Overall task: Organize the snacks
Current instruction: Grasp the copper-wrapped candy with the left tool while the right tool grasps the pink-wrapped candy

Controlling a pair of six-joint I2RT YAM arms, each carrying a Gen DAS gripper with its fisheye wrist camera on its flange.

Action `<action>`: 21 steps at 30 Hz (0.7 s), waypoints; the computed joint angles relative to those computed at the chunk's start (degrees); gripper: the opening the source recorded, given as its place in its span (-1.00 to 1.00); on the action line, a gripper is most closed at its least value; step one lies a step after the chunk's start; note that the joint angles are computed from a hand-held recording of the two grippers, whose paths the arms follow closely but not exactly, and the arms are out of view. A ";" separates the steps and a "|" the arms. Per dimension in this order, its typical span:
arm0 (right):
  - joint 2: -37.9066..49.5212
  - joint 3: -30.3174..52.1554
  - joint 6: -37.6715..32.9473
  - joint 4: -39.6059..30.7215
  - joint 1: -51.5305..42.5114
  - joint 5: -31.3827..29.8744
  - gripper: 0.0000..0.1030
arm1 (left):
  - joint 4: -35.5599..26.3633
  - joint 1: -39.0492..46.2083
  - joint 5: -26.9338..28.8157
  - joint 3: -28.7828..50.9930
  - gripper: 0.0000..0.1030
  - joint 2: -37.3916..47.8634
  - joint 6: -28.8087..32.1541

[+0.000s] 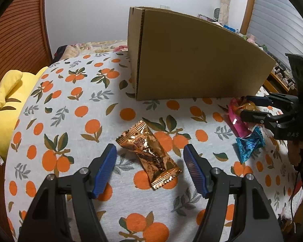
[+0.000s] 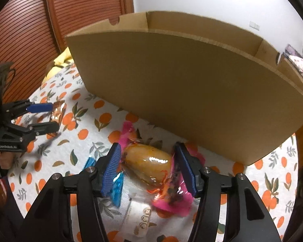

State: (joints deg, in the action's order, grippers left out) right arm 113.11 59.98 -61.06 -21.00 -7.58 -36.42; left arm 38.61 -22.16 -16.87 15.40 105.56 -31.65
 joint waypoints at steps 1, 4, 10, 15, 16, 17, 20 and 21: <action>0.04 -0.17 -0.25 0.14 -0.06 0.05 0.18 | 0.02 0.30 0.29 0.09 0.34 0.23 0.00; 0.07 0.09 -1.03 -1.09 -0.50 -0.01 0.19 | 0.29 0.89 0.70 0.17 0.34 0.55 0.19; 0.08 0.20 -2.81 -3.08 -2.27 -0.12 0.29 | -0.53 0.47 -0.19 0.81 0.34 1.02 0.27; -0.43 -1.46 -2.52 -1.21 -2.42 -0.22 0.38 | -2.10 -0.34 -1.40 1.62 0.34 1.14 0.13; -0.53 -1.65 -2.32 -0.80 -2.36 -0.13 0.40 | -2.24 -0.40 -1.49 1.68 0.34 1.13 0.10; -0.72 -1.96 -1.80 -0.19 -2.14 -0.02 0.41 | -2.37 -0.49 -1.61 1.75 0.34 1.15 0.07; -1.03 -3.02 -0.64 1.86 -1.37 0.46 0.45 | -2.54 -0.57 -1.82 1.83 0.34 1.20 0.11; -1.30 -3.78 -0.36 3.13 -1.02 0.80 0.47 | -2.49 -0.56 -1.83 1.81 0.34 1.22 0.13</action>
